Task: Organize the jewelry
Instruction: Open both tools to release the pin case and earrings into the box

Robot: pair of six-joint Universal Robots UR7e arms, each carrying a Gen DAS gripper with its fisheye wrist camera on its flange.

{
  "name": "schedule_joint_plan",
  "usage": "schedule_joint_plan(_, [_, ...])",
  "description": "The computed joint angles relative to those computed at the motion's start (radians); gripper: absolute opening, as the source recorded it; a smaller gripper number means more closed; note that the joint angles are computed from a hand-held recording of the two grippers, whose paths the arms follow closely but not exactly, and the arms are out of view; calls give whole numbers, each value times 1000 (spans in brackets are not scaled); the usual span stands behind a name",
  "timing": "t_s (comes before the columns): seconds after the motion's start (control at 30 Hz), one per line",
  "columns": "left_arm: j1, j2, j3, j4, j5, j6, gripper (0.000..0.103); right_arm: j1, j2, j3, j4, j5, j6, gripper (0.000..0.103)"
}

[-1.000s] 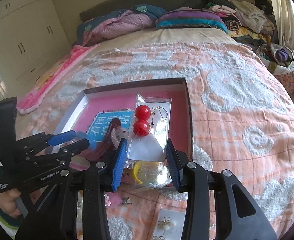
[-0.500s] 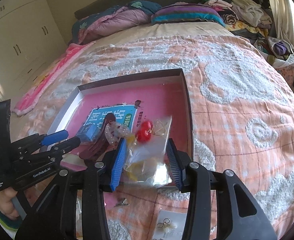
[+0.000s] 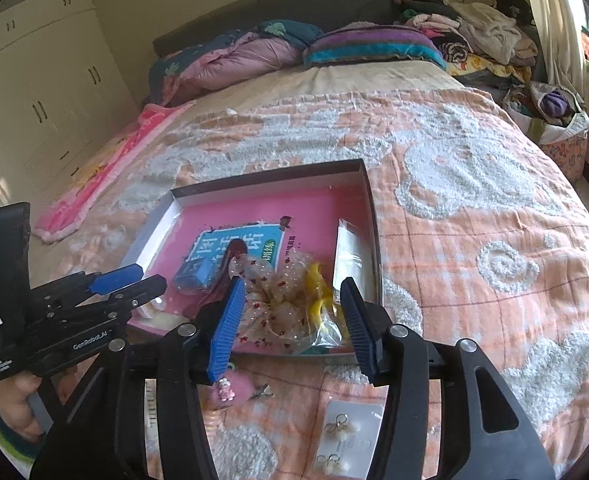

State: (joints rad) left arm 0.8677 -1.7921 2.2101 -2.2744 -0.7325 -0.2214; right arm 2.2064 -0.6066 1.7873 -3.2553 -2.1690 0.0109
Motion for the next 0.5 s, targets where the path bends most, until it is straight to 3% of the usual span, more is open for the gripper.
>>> schedule_joint_plan(0.23, [-43, -30, -8, 45, 18, -31, 36, 29, -26, 25, -45, -12, -5, 57])
schedule_joint_plan(0.5, [-101, -69, -17, 117, 45, -81, 36, 78, -51, 46, -118, -42, -31, 74])
